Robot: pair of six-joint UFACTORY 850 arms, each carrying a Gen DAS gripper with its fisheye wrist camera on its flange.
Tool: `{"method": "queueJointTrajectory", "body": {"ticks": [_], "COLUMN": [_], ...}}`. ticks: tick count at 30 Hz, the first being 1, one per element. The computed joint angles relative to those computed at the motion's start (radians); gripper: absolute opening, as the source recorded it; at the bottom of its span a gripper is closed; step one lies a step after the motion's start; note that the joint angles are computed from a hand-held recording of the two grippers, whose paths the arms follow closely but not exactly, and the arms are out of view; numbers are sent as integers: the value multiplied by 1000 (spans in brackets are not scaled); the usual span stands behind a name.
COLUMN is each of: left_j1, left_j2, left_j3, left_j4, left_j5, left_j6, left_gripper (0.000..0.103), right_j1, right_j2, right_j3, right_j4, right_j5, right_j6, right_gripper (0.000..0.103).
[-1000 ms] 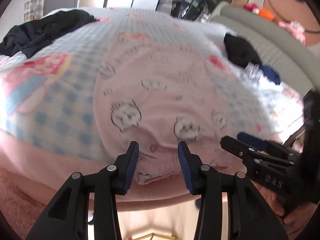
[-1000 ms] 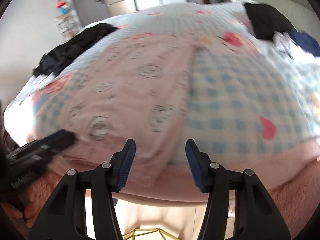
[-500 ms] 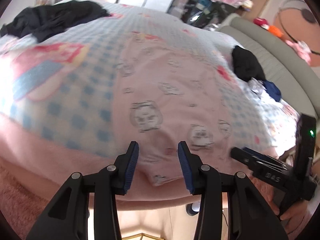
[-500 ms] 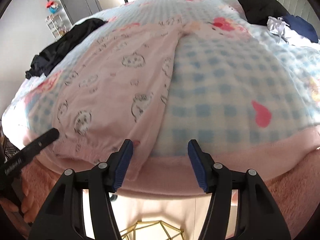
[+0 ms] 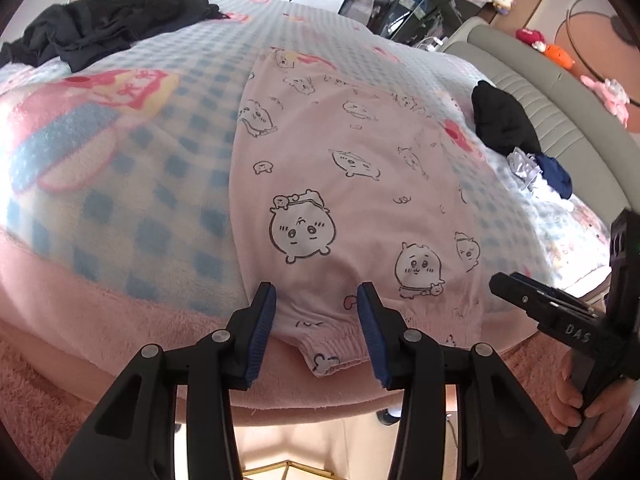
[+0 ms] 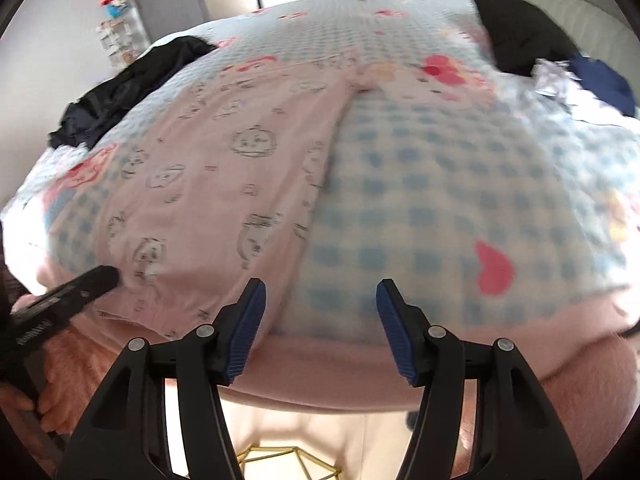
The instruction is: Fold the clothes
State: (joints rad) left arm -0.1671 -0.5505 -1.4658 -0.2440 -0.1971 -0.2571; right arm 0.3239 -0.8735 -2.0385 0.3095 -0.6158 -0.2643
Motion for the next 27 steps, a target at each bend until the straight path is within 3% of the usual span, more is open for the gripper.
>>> {"method": "queueJointTrajectory", "body": {"ticks": [3,5,8,12,16,18,22,27], "left_j1": [-5,2,14,26,26,24,24,23], "left_j2": [-10,-10,-9,-18,-21,-22,-21,8], "left_j3": [-14,-13,-8,-12,-13,-12,-10,11], "left_j4": [71,1,-124,-268,-315,-311,-339,-395], "left_j5": [-13,-18,-18,-22,-17,-16,-17,9], "left_j6": [-48,22,135,250,294,293,320,384], "left_gripper": [46,46,47,48,49,49,49,49], "right_j1": [23,32,6,0,-2,9,37,14], "right_j2": [-65,-107,-110,-79,-37,-68,-186,-145], "right_j3": [-91,-148,-145,-106,-59,-116,-288,-209], "right_j4": [-124,-193,-159,-174,-56,-44,-205,-159], "right_j5": [-68,-117,-142,-99,-1,-18,-180,-147], "right_j6": [69,112,135,170,75,43,146,115], "right_gripper": [59,59,59,55,57,58,56,56]}}
